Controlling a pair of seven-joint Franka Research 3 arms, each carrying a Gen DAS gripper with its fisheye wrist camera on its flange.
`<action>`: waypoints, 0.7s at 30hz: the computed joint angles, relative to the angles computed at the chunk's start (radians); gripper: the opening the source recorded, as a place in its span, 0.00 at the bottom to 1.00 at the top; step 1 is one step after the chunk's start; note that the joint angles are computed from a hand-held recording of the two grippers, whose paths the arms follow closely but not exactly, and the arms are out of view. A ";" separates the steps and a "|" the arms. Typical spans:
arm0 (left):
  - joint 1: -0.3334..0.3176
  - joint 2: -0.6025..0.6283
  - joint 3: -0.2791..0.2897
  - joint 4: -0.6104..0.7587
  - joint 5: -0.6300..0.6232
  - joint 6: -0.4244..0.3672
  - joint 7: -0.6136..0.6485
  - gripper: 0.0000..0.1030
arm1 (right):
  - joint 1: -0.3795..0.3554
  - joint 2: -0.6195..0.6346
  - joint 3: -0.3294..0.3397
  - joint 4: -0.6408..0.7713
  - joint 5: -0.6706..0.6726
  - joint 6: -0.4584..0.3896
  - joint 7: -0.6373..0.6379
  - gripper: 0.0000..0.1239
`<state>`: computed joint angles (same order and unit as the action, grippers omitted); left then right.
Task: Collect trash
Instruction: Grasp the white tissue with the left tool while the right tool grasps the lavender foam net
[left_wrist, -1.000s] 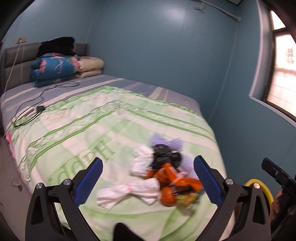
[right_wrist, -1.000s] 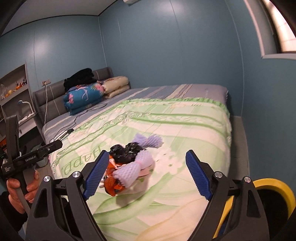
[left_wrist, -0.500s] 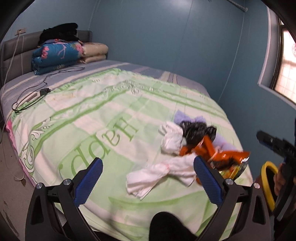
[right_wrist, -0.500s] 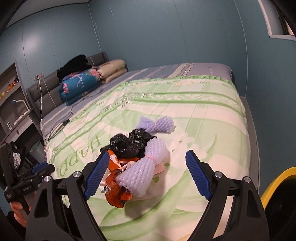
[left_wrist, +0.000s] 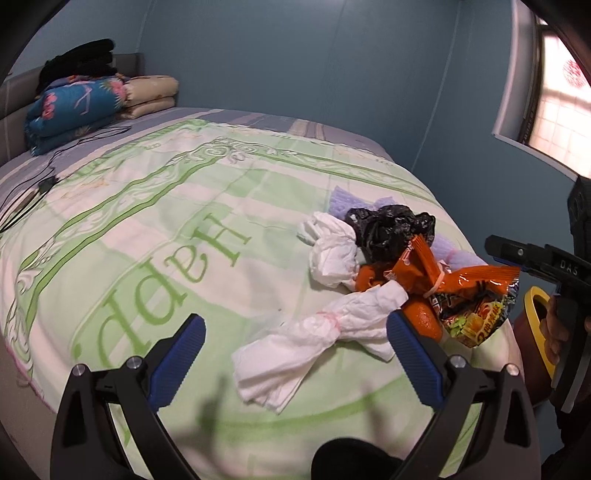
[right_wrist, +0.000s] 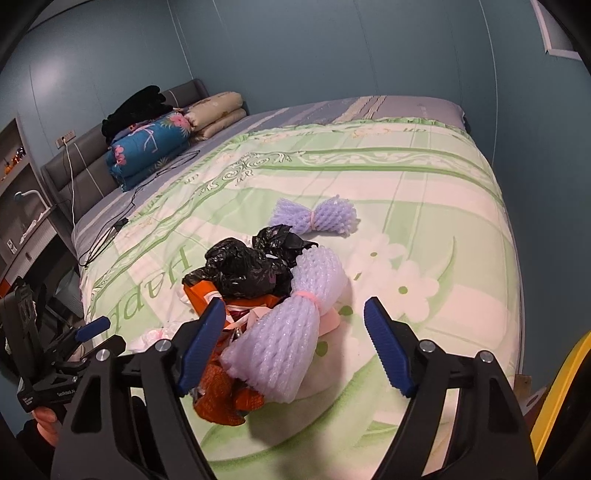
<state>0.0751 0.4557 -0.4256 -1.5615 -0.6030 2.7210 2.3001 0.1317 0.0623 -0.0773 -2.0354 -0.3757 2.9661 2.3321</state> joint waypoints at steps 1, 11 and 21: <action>-0.006 0.012 0.003 0.015 0.011 -0.011 -0.002 0.92 | -0.003 0.009 0.004 0.008 0.023 -0.009 -0.016 0.59; -0.028 0.087 -0.003 0.093 0.081 -0.087 -0.029 0.78 | -0.001 0.057 0.021 0.051 0.246 -0.059 -0.201 0.50; -0.047 0.113 0.004 0.126 0.118 -0.138 -0.015 0.44 | 0.007 0.073 0.021 0.070 0.379 -0.096 -0.301 0.36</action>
